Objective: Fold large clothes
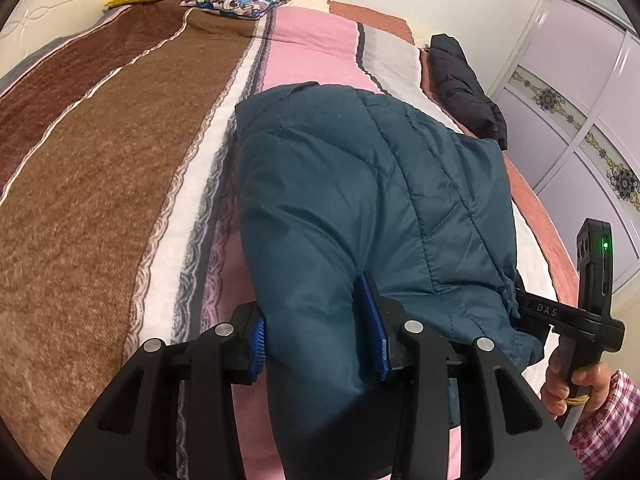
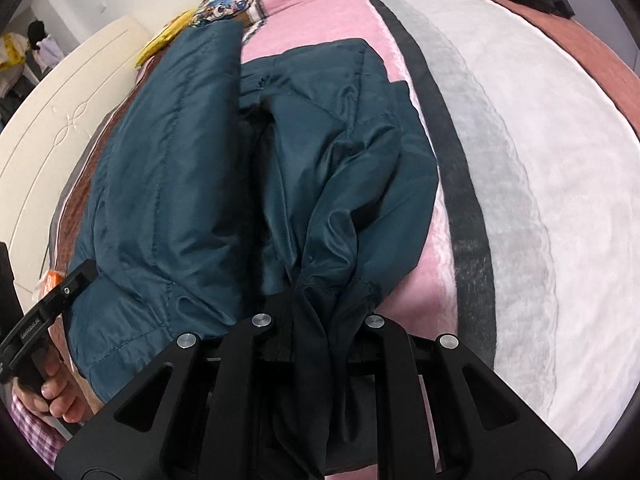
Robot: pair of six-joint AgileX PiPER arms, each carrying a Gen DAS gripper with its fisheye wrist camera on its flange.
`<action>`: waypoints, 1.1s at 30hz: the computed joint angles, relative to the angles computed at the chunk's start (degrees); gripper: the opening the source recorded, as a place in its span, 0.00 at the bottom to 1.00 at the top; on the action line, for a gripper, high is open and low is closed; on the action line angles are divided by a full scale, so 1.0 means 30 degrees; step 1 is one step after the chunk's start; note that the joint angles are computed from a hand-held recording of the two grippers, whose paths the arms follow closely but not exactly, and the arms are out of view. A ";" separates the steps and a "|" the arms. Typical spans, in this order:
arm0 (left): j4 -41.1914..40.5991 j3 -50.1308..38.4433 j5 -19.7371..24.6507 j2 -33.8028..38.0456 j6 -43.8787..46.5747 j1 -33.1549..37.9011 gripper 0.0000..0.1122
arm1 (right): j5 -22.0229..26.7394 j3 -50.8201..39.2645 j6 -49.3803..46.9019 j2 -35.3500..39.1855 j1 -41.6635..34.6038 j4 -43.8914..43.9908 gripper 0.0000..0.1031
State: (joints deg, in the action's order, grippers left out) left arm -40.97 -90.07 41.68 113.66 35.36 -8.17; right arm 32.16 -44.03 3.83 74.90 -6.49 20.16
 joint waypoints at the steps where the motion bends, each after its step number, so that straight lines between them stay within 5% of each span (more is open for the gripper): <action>1: 0.0048 0.0074 -0.0009 -0.0042 -0.0114 -0.0009 0.37 | 0.0110 0.0044 -0.0020 -0.0087 -0.0089 0.0027 0.14; 33: 0.1431 -0.0486 0.0097 0.0100 -0.1891 -0.0316 0.38 | 0.0132 -0.2383 0.1345 0.2811 0.0237 -0.0821 0.16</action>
